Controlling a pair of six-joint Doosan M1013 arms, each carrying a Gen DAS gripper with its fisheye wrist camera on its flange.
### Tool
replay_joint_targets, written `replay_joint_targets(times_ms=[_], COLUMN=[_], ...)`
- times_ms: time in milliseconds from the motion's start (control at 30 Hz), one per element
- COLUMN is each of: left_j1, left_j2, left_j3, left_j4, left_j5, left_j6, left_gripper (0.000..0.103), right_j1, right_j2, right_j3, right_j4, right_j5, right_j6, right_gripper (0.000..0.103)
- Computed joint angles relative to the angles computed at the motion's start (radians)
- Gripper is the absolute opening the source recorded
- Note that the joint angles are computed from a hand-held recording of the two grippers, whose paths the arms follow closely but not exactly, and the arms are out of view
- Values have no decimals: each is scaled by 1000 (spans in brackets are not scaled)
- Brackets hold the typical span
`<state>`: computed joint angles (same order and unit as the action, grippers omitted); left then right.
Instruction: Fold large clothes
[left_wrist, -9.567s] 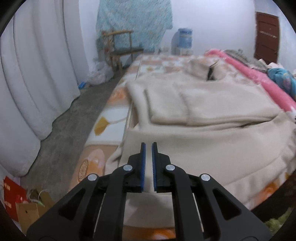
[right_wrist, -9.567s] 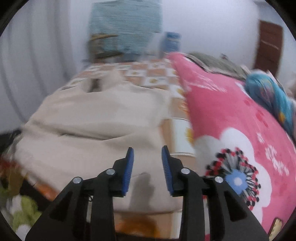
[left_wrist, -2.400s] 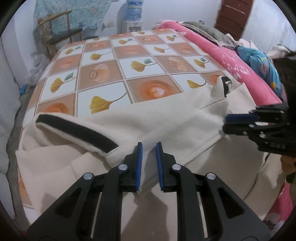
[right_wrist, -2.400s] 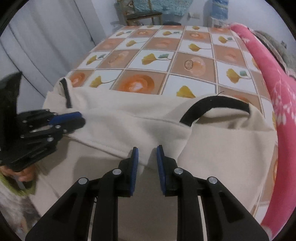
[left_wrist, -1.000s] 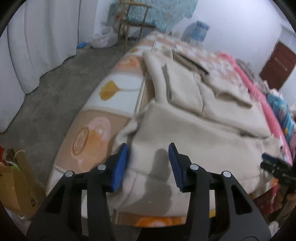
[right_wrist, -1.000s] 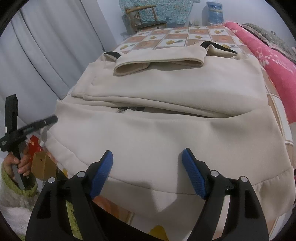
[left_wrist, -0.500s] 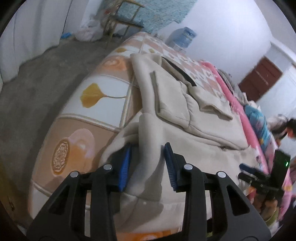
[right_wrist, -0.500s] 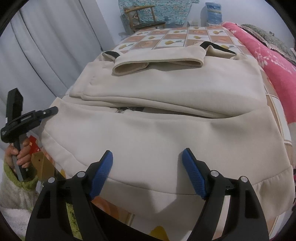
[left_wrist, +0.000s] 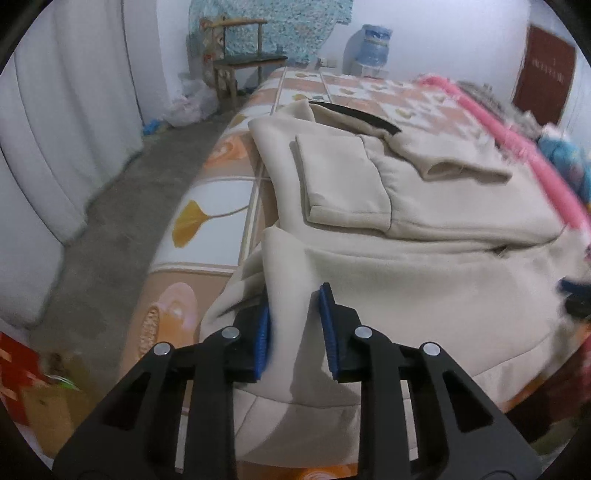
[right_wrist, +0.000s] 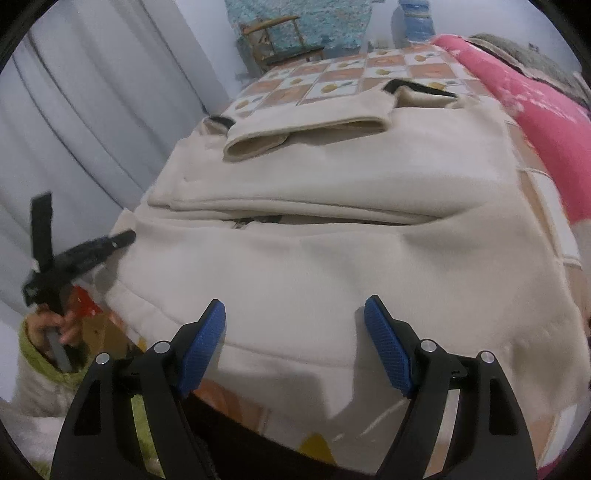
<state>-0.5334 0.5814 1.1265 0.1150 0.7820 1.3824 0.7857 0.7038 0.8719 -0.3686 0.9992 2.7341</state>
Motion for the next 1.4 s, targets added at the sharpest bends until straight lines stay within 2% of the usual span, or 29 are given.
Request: replay_joint_targets(times_ms=[100,233,367,533,733,833,1033,1233,1400], left_j1=[-24,-40,-48,-53,-61,-63,-67,-72,-73], left_j2=[1,1,2,7,9,14,21,25,27], left_j3=[2,3,0,-10,-10,-18,-31,-38,-42], left_j4=[130,212,241,259,286,292,306,324,327], left_j5=[14,29,43,62,71,79,97,111,118], left_j6=[-55,-91,-115,-126,-140,-145,-146,-149,-152], left_gripper=[24,24,24,24,24,24,24,24,24], right_j1=[9,25,16,-22,-54,-48,-29,-27,-25], right_j2=[-61,-115,-133,-124,-87,-92,-99,-54,-41], right_j3=[92,157,181,182,143,149,143,79,59], right_j4=[-79,-226,-272,-258,-188,-178,-170,-184,-197], right_j5=[-32,43,91,104,163,166,193,296,327], right_j6=[116,246,286,262,167,156,116,55,38], right_gripper=[75,68,61,48,42,40,23,23,23])
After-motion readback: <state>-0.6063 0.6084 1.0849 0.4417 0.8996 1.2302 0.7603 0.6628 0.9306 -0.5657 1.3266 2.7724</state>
